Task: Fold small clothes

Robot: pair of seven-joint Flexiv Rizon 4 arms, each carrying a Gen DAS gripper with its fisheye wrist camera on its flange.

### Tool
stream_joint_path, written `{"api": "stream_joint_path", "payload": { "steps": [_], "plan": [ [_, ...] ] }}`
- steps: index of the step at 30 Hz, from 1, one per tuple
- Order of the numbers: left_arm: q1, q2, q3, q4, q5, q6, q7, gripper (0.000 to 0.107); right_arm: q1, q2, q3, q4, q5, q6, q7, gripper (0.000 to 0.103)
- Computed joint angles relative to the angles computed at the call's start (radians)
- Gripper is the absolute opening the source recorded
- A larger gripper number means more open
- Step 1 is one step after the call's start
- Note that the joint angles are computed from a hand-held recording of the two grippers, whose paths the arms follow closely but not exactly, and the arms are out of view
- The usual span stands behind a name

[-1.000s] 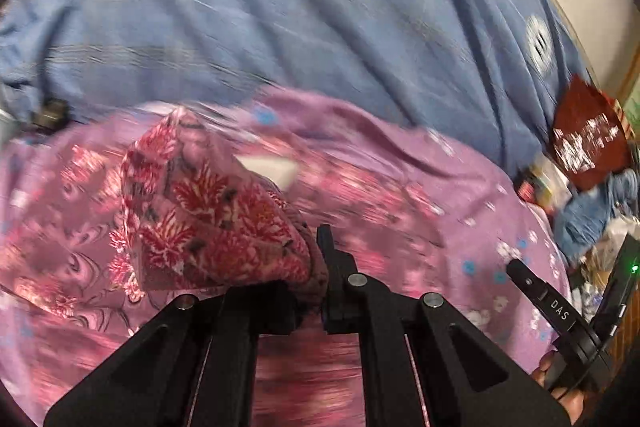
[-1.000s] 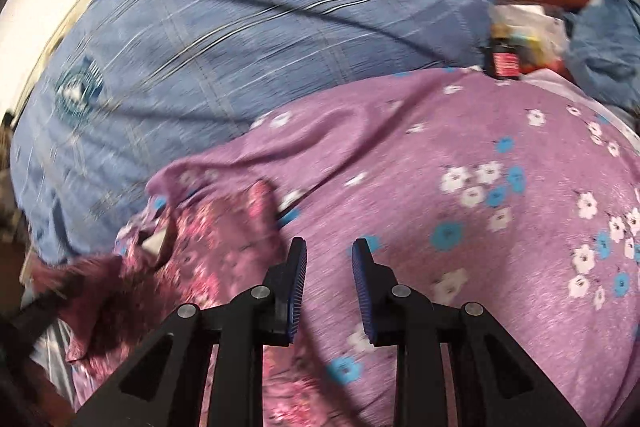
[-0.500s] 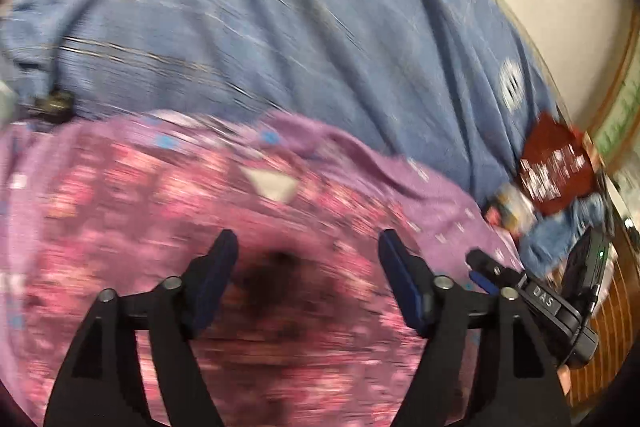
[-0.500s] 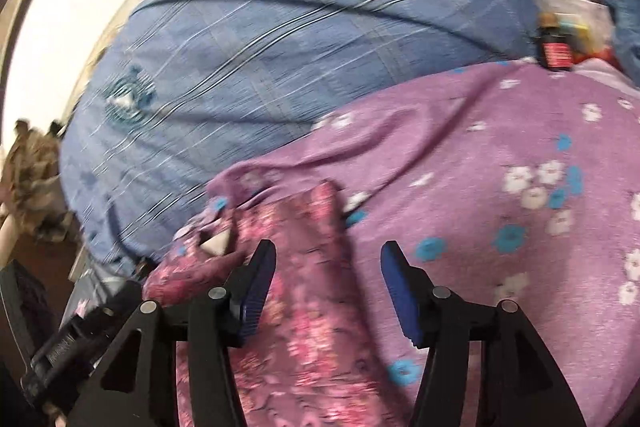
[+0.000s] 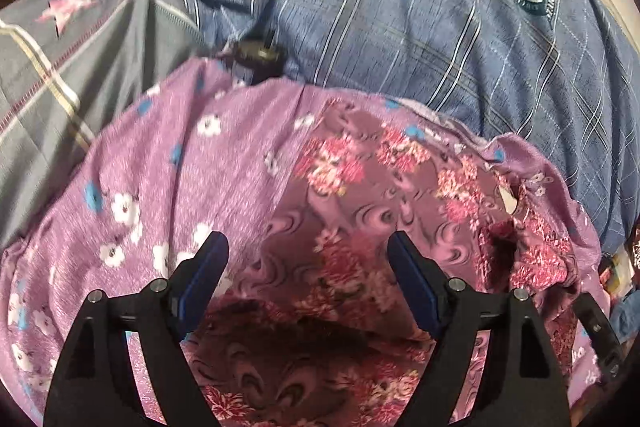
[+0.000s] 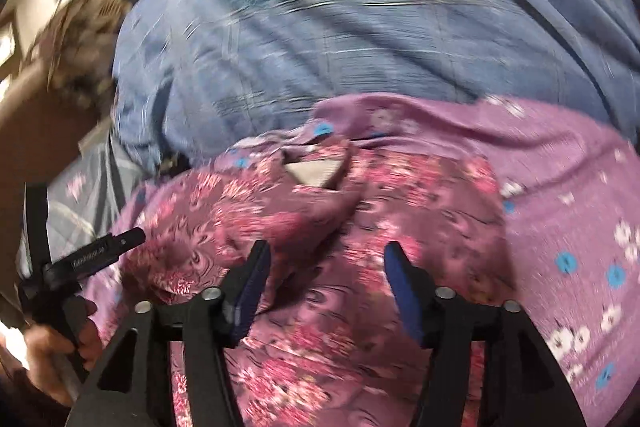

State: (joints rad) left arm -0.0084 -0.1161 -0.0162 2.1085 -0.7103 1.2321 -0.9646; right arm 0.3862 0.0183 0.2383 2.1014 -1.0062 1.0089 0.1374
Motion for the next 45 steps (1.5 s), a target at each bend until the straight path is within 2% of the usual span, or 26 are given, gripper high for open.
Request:
{"api": "stream_joint_path", "payload": {
  "steps": [2,4,7,8,10,11,14,15,17,19,20,21,22,24,27,29,30,31,34,36,38,40,42,43,44,45],
  "plan": [
    [-0.002,-0.011,0.034,-0.024,0.167,-0.041,-0.071,0.082,0.028,-0.048,0.006,-0.060,0.002,-0.081,-0.038,0.067],
    [0.003,-0.013,0.044,-0.025,0.258,-0.078,-0.083,0.082,0.057,-0.088,-0.001,-0.105,-0.013,-0.163,-0.052,0.069],
    [0.026,-0.011,0.024,-0.015,0.188,-0.117,-0.018,0.083,0.098,-0.114,-0.005,-0.145,0.062,-0.341,-0.034,0.067],
    [0.031,-0.008,0.022,-0.015,0.169,-0.131,-0.004,0.083,0.094,-0.097,-0.007,-0.130,0.112,-0.350,0.011,0.067],
    [0.037,-0.006,0.024,-0.018,0.145,-0.155,0.014,0.083,0.054,-0.022,-0.008,-0.041,0.218,-0.241,0.171,0.067],
    [0.038,-0.009,0.026,-0.022,0.147,-0.165,0.011,0.083,0.045,0.006,-0.001,-0.016,0.228,-0.244,0.217,0.067],
    [0.036,-0.004,0.031,-0.020,0.160,-0.172,-0.002,0.083,0.060,0.066,0.059,-0.010,0.167,-0.491,0.296,0.070],
    [0.035,0.002,0.032,-0.013,0.160,-0.168,0.004,0.083,0.058,0.093,0.070,0.009,0.134,-0.510,0.328,0.070],
    [0.031,0.012,0.032,-0.002,0.161,-0.154,0.022,0.083,0.040,0.136,0.074,0.050,0.062,-0.457,0.365,0.070],
    [0.028,0.021,0.031,0.006,0.149,-0.139,0.043,0.083,0.032,0.136,0.084,0.049,-0.020,-0.456,0.340,0.069],
    [0.026,0.032,0.026,0.020,0.110,-0.118,0.080,0.083,0.028,0.132,0.082,0.050,-0.051,-0.442,0.332,0.067],
    [0.023,0.032,0.021,0.023,0.081,-0.099,0.105,0.083,0.021,0.128,0.072,0.055,-0.082,-0.396,0.325,0.060],
    [0.017,0.041,0.016,0.036,0.042,-0.068,0.142,0.083,0.015,0.120,0.060,0.056,-0.088,-0.347,0.310,0.035],
    [0.006,0.042,0.013,0.042,0.007,-0.027,0.182,0.083,0.014,0.094,0.048,0.043,-0.009,-0.306,0.234,0.003],
    [0.003,0.021,0.022,0.025,0.055,-0.028,0.149,0.083,-0.002,0.059,0.024,0.051,0.104,-0.228,0.198,0.006],
    [0.008,-0.006,0.045,-0.010,0.185,-0.072,0.051,0.083,-0.020,0.045,0.005,0.079,0.237,-0.145,0.168,0.002],
    [0.012,-0.017,0.051,-0.024,0.233,-0.099,0.016,0.083,-0.033,0.046,-0.001,0.107,0.263,-0.092,0.197,0.001],
    [0.022,-0.019,0.043,-0.025,0.215,-0.115,0.025,0.083,-0.058,0.061,-0.002,0.139,0.224,-0.028,0.253,0.002],
    [0.034,-0.009,0.032,-0.021,0.179,-0.120,0.034,0.083,-0.055,0.076,0.012,0.125,0.228,-0.049,0.221,0.016],
    [0.032,0.012,0.020,0.006,0.110,-0.071,0.071,0.083,-0.051,0.077,0.025,0.111,0.185,-0.076,0.224,0.018],
    [0.026,0.022,0.012,0.019,0.058,-0.042,0.114,0.083,-0.050,0.072,0.025,0.106,0.147,-0.046,0.225,0.023],
    [0.020,0.012,0.020,0.011,0.094,-0.044,0.095,0.084,-0.051,0.058,0.019,0.094,0.116,-0.021,0.215,0.033],
    [0.009,-0.023,0.057,-0.031,0.254,-0.099,-0.006,0.085,-0.043,0.036,0.016,0.081,0.150,-0.020,0.181,0.044],
    [0.023,-0.029,0.046,-0.033,0.267,-0.114,-0.016,0.085,-0.036,0.018,0.013,0.073,0.212,-0.010,0.142,0.044],
    [0.029,-0.026,0.033,-0.021,0.224,-0.103,0.002,0.085,-0.028,0.003,0.012,0.066,0.247,-0.018,0.115,0.043],
    [0.032,-0.021,0.035,-0.023,0.227,-0.117,-0.011,0.085,-0.022,0.004,0.012,0.063,0.218,-0.046,0.118,0.041]
  ]
}}
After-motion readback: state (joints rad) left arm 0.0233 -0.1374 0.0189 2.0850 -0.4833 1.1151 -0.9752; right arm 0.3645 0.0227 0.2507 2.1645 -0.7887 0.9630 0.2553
